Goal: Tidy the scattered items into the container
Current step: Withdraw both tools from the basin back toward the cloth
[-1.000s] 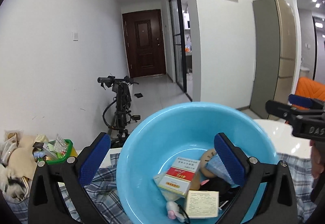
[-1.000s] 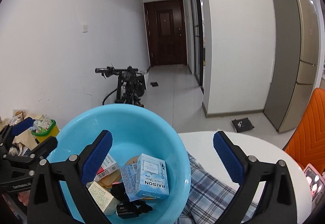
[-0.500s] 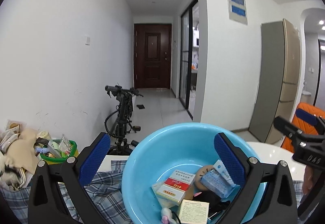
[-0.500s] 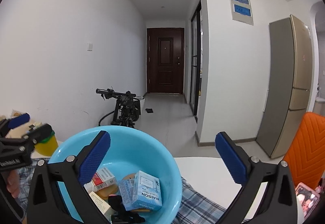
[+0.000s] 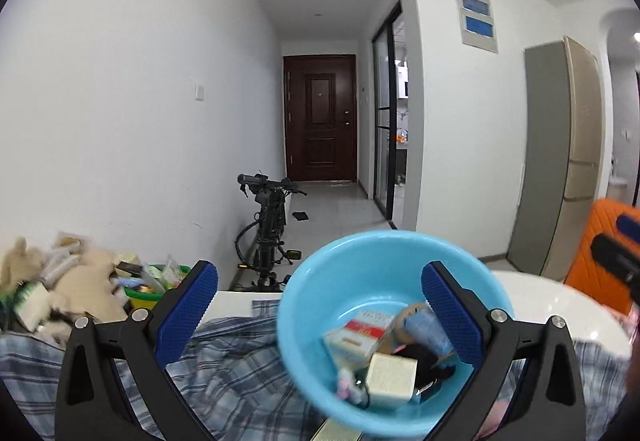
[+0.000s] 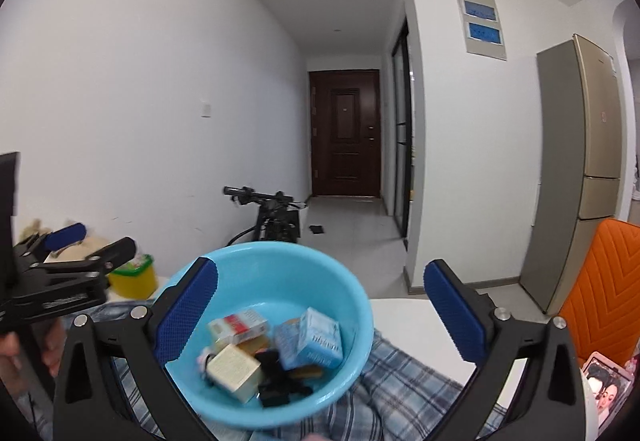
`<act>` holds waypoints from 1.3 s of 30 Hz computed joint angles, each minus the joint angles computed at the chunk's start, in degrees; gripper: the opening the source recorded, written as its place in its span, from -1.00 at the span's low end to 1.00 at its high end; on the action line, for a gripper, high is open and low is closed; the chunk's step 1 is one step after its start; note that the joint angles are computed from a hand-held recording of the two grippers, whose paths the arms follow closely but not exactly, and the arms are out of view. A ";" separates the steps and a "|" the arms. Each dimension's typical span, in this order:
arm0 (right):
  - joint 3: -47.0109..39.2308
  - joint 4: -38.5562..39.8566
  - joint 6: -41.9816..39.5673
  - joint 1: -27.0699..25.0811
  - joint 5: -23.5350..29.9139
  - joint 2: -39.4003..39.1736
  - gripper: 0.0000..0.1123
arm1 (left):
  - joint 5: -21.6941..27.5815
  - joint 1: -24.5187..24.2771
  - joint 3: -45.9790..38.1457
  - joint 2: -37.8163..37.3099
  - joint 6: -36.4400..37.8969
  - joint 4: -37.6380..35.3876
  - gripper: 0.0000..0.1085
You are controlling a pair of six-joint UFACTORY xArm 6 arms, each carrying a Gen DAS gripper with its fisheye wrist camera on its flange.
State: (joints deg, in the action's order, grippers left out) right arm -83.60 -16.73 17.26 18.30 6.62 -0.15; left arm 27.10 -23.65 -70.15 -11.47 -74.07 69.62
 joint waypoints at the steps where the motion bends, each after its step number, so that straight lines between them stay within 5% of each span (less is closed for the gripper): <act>1: 1.49 0.37 -0.70 0.16 -0.11 -1.44 0.83 | -0.44 -0.19 1.35 -1.45 1.02 -0.98 0.90; 7: 9.18 17.63 -15.21 2.46 -1.04 -9.65 0.83 | -4.83 -1.51 9.44 -10.28 7.84 -12.44 0.90; 10: 11.10 26.28 -22.07 3.93 -0.59 -12.58 0.83 | -1.94 -4.65 12.05 -14.99 0.09 -0.99 0.90; 13: 12.68 25.77 -22.52 4.63 -2.04 -14.23 0.83 | 1.96 -7.85 12.82 -17.03 -0.64 4.21 0.90; 16: 14.31 21.86 -19.82 4.82 -5.13 -14.57 0.83 | 0.45 -7.95 14.36 -18.91 -2.45 3.79 0.90; 20: 18.12 31.18 -28.20 7.17 -9.22 -16.36 0.83 | -2.54 -6.78 17.02 -20.80 -4.95 3.76 0.90; 25: 23.00 26.81 -26.29 7.32 -11.95 -18.42 0.83 | -2.78 -7.13 21.37 -22.97 -10.13 7.47 0.90; 32: 26.74 44.07 -41.00 10.78 -11.82 -20.04 0.83 | -5.94 -7.10 25.01 -22.15 -11.85 6.54 0.90; 39: 32.68 47.24 -42.19 12.40 -14.12 -21.82 0.83 | -5.09 -8.83 28.67 -21.73 -15.75 8.62 0.90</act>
